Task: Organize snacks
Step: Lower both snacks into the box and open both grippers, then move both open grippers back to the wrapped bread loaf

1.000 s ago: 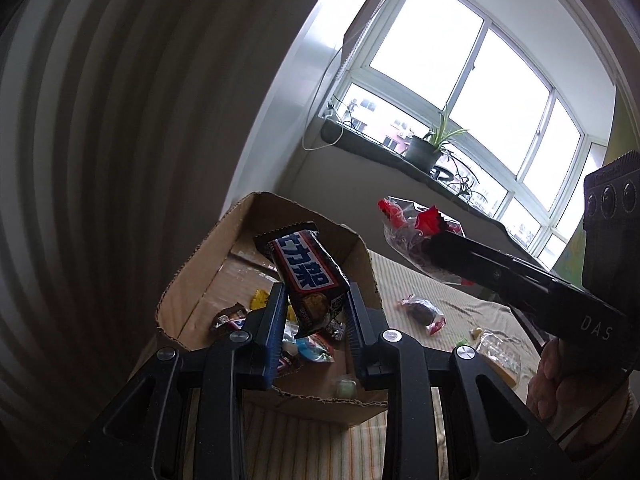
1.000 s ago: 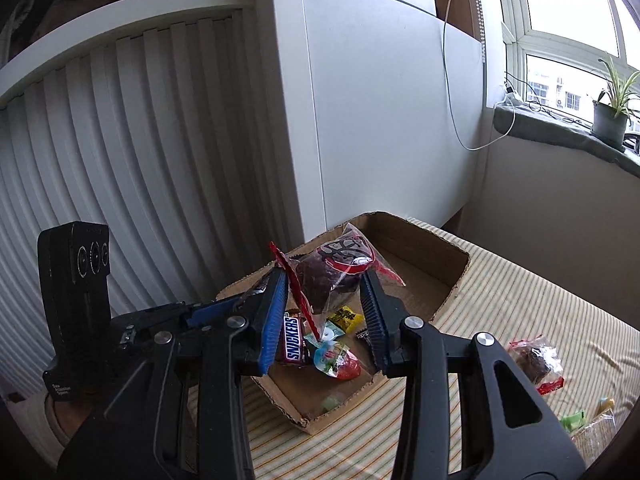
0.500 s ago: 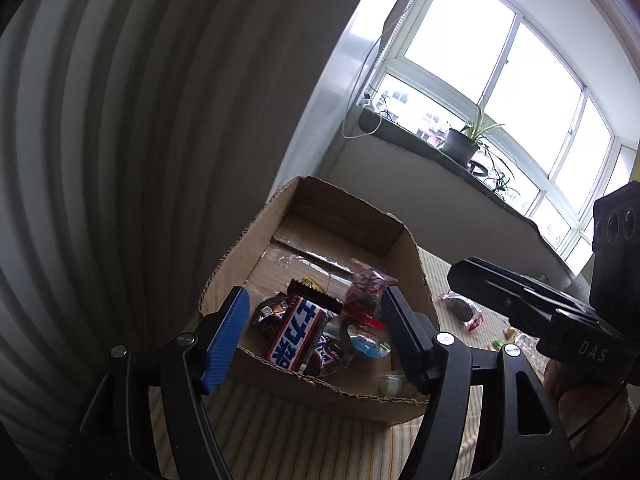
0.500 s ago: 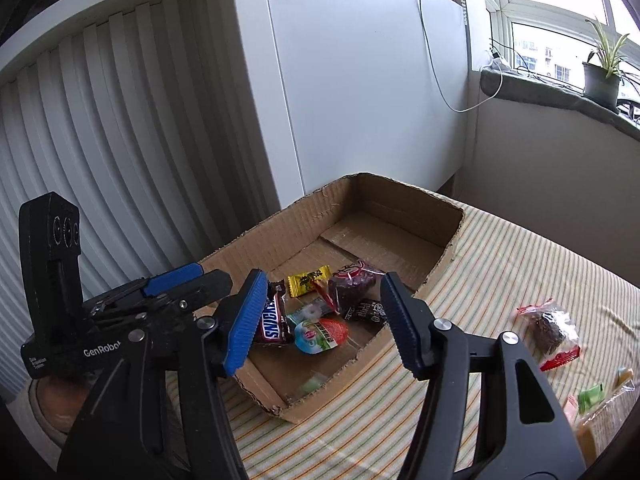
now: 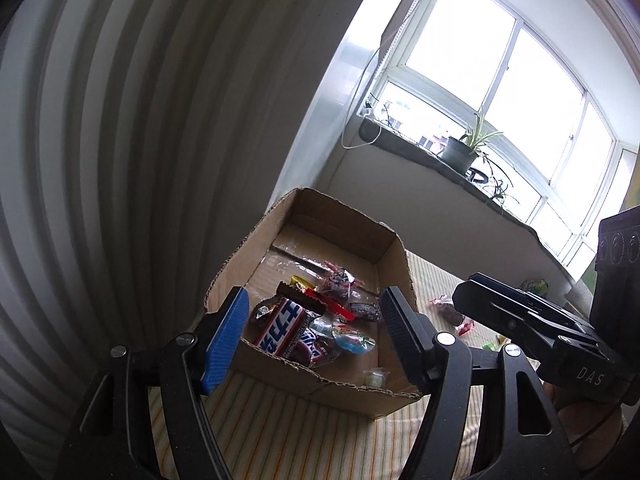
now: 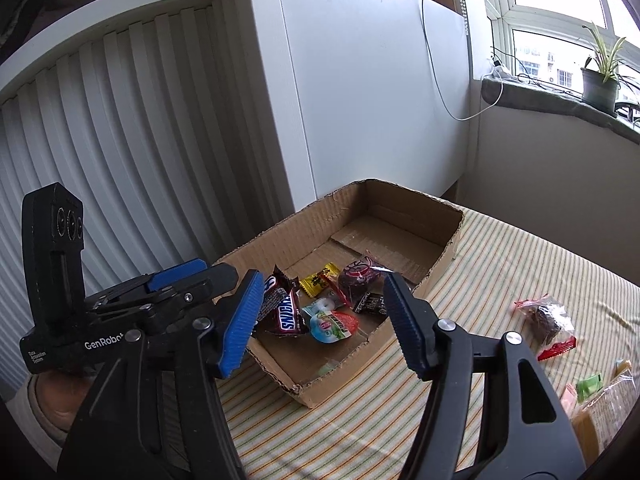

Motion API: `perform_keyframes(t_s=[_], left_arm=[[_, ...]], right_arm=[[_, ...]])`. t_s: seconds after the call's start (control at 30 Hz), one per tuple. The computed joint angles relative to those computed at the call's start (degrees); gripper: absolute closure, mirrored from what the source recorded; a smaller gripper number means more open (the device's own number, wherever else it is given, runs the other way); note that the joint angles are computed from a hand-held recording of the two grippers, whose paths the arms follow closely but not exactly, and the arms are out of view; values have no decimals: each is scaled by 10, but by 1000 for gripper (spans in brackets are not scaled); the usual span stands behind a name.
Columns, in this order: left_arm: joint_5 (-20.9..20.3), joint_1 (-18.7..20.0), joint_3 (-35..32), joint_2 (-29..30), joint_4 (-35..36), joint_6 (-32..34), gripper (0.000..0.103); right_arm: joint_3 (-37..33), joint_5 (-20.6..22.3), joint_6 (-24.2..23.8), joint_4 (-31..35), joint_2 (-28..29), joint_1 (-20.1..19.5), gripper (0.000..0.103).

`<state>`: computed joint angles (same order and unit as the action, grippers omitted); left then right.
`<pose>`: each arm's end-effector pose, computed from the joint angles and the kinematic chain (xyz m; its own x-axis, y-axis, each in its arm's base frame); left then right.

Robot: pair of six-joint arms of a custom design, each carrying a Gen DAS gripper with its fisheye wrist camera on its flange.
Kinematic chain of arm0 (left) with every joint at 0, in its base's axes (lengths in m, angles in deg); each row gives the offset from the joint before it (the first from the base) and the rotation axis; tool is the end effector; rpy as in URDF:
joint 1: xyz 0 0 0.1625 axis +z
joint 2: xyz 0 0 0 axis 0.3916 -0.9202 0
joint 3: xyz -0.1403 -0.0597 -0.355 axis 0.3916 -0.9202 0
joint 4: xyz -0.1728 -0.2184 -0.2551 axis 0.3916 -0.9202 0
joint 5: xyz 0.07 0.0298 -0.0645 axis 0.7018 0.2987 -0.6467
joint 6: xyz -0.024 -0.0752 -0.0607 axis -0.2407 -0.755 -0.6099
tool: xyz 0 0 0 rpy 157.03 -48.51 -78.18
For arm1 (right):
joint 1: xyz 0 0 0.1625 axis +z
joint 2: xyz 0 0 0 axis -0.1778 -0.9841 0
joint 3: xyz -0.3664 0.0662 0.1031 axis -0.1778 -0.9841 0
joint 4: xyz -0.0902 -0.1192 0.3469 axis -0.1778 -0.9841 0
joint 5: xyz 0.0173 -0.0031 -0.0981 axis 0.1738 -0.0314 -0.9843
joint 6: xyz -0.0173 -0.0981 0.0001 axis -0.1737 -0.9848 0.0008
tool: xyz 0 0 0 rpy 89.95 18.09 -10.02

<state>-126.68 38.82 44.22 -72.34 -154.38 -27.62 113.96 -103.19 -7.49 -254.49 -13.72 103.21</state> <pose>-0.2624 -0.8332 0.0880 -0.8789 0.3705 -0.3004 0.4735 0.6012 -0.6437 0.1516 -0.7967 0.2467 -0.7785 -0.2308 0.5837 -0.5979 0.5559 -0.5775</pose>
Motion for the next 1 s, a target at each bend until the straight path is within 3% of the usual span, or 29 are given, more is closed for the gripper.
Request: perform_keyframes(t_s=[0.27,0.47,0.6,0.83,1.0], left_arm=[[10,-10,-19,11,23,1,35],[14,-31,-15,19,35,19,34],[12,-52,-25,34,47,38,29],[-3,-88,-90,87,106,71,29],[-20,-108,-128,119,144,92,29]], right_arm=[[74,15,24,-49,-44,-20,36],[178,30,54,-125,-116,-52,36],[251,37,81,-184,-171,-81,36],[372,37,117,-279,-271,-138,35],[415,34,140,-310,-315,-168,31]])
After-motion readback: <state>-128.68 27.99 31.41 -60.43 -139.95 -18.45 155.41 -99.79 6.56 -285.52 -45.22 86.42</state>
